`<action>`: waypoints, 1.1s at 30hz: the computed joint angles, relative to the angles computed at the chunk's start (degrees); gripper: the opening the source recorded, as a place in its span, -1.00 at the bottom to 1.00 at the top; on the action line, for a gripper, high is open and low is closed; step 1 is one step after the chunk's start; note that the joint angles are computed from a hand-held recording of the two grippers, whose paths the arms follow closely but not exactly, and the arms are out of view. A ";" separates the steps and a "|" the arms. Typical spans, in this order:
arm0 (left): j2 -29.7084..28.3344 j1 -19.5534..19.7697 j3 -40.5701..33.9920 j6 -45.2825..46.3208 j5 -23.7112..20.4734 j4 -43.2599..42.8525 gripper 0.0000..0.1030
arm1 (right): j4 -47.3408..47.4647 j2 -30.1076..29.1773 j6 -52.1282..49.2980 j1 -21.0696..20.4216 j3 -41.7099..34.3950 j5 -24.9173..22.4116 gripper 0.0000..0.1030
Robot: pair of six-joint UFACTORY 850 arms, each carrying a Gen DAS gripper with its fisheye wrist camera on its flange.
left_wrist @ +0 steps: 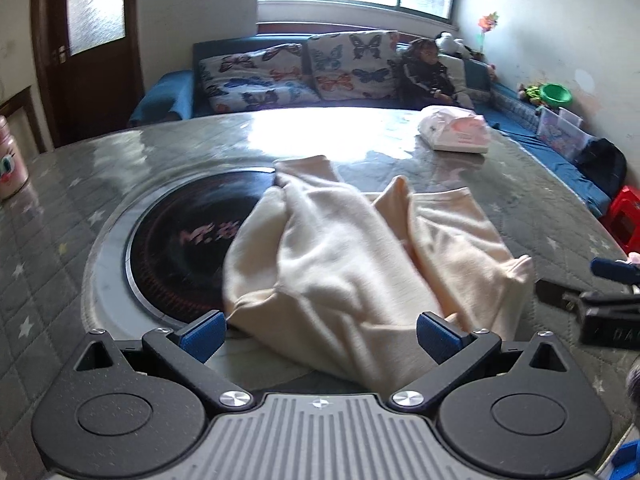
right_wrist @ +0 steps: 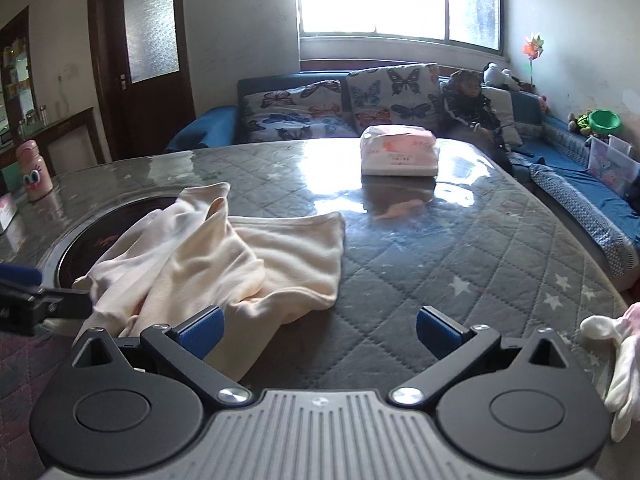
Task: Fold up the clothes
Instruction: 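Move both tools toward the crumpled cream sweatshirt on the table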
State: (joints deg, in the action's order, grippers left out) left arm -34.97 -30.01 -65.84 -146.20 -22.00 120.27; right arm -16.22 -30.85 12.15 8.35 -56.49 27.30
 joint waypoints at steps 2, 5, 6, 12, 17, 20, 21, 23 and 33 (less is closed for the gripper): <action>-0.67 0.00 -1.22 1.02 0.66 -0.43 1.00 | -0.25 0.04 0.07 0.14 0.17 0.08 1.00; -1.73 0.12 -3.03 2.67 2.09 -1.62 1.00 | -0.51 0.08 0.26 0.24 0.23 0.09 1.00; -2.00 0.16 -3.47 2.97 2.48 -1.86 1.00 | -0.63 0.08 0.38 0.25 0.23 0.12 1.00; -3.90 0.39 -6.21 8.73 3.65 -6.15 1.00 | -1.47 -0.35 1.80 0.00 -0.30 -0.57 1.00; -5.40 0.99 -8.41 10.06 5.15 -5.59 0.86 | -1.68 -0.79 2.29 -0.22 -0.74 -1.18 1.00; -6.40 1.30 -9.51 10.20 5.54 -4.68 0.69 | -1.16 -0.91 2.16 -0.11 -1.09 -1.59 1.00; -6.64 1.36 -9.66 9.68 5.46 -3.79 0.55 | -1.26 -0.91 2.39 -0.13 -1.18 -1.59 1.00; -7.08 1.61 -9.91 9.10 5.82 -2.57 0.37 | -1.85 -0.87 2.79 -0.16 -1.47 -1.55 1.00; -4.62 3.23 -5.64 -8.14 5.31 14.05 -0.81 | -8.92 -1.66 6.25 0.64 -4.61 -1.01 0.93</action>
State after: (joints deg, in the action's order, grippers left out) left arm -39.58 -26.78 -71.48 -154.34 -16.69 134.32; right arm -25.14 -32.51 18.40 8.99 -61.10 26.29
